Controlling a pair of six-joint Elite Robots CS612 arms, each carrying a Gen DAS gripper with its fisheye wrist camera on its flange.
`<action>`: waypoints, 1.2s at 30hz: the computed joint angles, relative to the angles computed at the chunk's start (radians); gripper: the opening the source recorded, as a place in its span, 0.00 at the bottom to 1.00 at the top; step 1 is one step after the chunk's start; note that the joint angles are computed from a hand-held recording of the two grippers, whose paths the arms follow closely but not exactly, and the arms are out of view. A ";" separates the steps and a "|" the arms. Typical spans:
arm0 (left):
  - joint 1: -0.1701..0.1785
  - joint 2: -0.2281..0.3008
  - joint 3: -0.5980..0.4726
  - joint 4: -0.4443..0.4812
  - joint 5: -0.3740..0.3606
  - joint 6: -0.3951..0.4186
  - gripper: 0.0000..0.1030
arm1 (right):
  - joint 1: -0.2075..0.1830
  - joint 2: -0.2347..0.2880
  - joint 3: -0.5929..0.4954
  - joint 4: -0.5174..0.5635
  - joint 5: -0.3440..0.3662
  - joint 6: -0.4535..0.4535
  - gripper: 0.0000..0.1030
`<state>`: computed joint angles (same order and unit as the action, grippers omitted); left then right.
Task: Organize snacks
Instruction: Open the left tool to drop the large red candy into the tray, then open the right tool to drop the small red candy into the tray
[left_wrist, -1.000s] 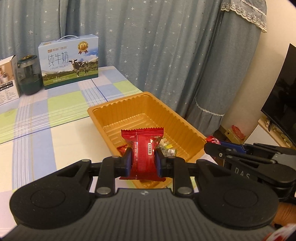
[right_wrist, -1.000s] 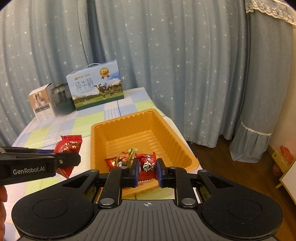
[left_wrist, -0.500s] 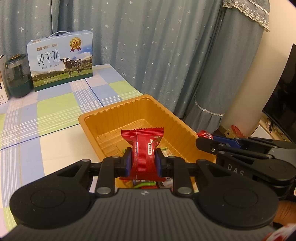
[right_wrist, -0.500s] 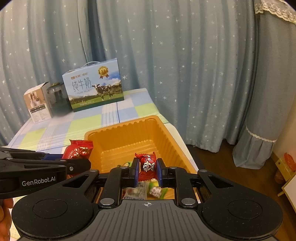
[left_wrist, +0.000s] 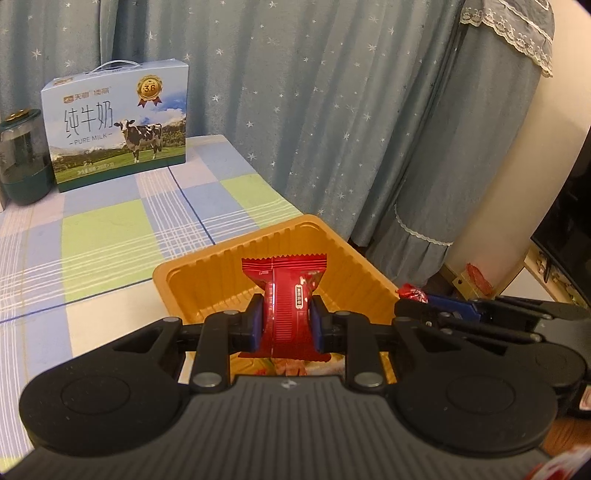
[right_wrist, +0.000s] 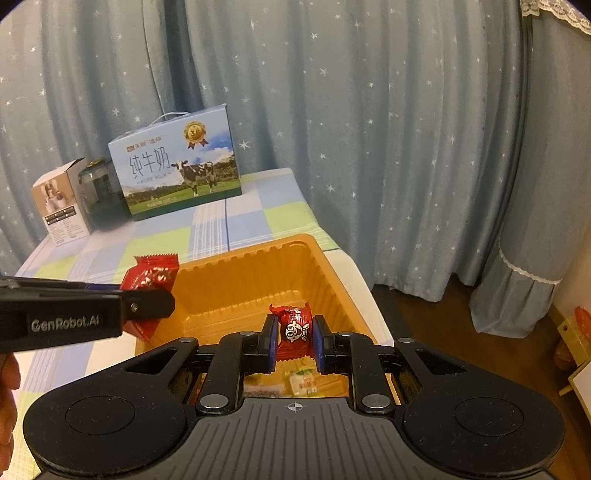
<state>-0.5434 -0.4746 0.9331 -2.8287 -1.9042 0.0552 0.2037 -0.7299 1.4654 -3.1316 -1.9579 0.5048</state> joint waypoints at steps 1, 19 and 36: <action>-0.001 0.007 -0.013 0.006 0.002 0.003 0.22 | -0.001 0.002 -0.003 0.002 0.002 0.000 0.19; -0.008 0.066 -0.112 0.084 0.017 -0.007 0.34 | -0.013 0.023 -0.034 0.019 0.017 0.003 0.19; 0.012 0.020 -0.018 0.016 0.058 -0.011 0.37 | -0.009 0.026 -0.047 0.011 0.032 -0.002 0.19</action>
<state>-0.5316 -0.4549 0.9155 -2.8126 -1.8461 0.0438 0.1944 -0.7042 1.4184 -3.1201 -1.9258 0.5025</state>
